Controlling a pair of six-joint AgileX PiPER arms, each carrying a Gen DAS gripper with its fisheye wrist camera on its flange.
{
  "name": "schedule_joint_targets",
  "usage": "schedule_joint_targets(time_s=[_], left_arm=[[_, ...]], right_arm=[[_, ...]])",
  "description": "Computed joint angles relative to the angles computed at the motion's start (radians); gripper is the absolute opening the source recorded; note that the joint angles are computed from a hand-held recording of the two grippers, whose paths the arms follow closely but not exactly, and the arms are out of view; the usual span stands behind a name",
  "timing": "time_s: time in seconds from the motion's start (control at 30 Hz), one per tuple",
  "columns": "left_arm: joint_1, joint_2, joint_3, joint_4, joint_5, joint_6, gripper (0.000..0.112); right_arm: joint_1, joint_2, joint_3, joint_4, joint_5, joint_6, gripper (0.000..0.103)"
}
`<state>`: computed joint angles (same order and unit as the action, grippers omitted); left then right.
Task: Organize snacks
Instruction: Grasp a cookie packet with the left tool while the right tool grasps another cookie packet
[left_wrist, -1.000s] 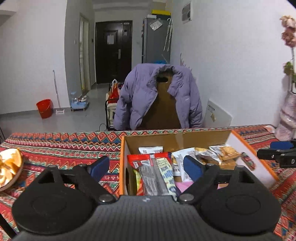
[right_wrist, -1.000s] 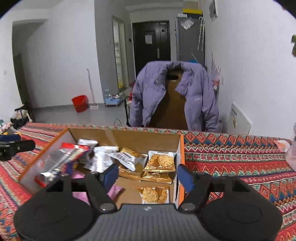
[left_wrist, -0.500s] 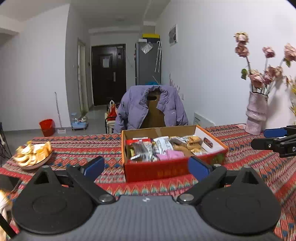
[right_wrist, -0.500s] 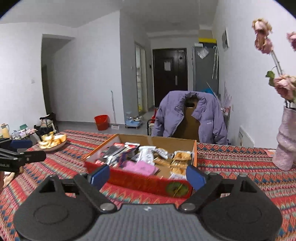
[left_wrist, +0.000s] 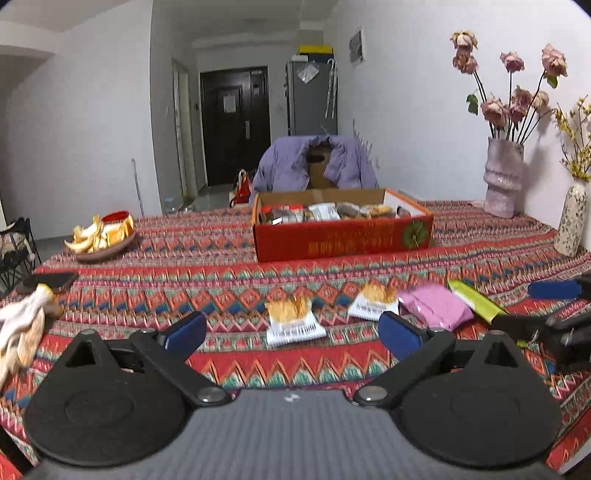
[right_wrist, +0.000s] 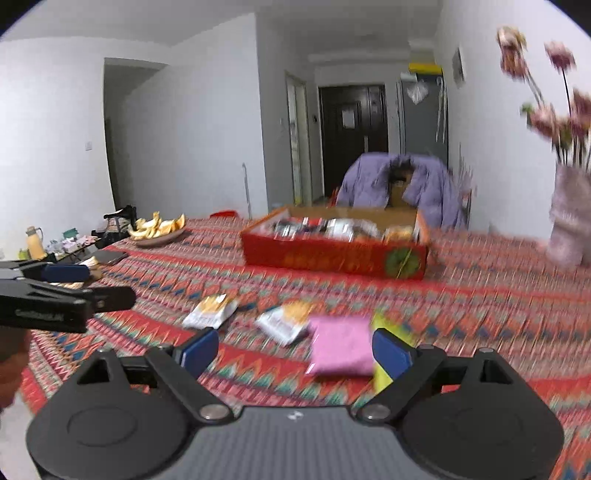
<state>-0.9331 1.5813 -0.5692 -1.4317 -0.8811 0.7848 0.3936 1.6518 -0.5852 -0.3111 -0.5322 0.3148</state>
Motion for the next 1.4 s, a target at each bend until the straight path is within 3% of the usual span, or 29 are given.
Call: schedule_joint_targets(time_s=[0.2,0.43,0.67,0.8,1.07,1.17,1.23,1.4], left_arm=[[-0.048,0.024,0.006,-0.029,-0.052,0.011,0.101],[0.009,0.031,0.003,0.019,0.015,-0.027,0.101],[0.196,0.103,-0.053,0.16,0.205,-0.135,0.099],[0.319,0.191,-0.136,0.258,0.293,-0.175,0.083],[0.522,0.378,-0.369,0.432,0.497,-0.233,0.078],[0.561,0.42,-0.419,0.498,0.558,-0.26,0.062],[0.557,0.423,-0.412,0.478,0.527,-0.233,0.047],[0.611,0.362,-0.342,0.601,0.54,-0.382,0.046]], right_arm=[[0.039,-0.008,0.053,0.098,-0.015,-0.067,0.09],[0.009,-0.004,0.042,0.072,-0.004,-0.024,0.09],[-0.001,0.087,-0.079,-0.051,0.06,0.103,0.084],[0.002,0.165,-0.184,-0.138,0.111,0.202,0.08],[-0.022,0.371,-0.493,-0.636,0.174,0.787,0.07],[-0.008,0.451,-0.623,-0.802,0.216,0.976,0.068],[0.005,0.497,-0.704,-0.911,0.248,1.094,0.068],[0.075,0.603,-0.903,-1.27,0.414,1.443,0.07]])
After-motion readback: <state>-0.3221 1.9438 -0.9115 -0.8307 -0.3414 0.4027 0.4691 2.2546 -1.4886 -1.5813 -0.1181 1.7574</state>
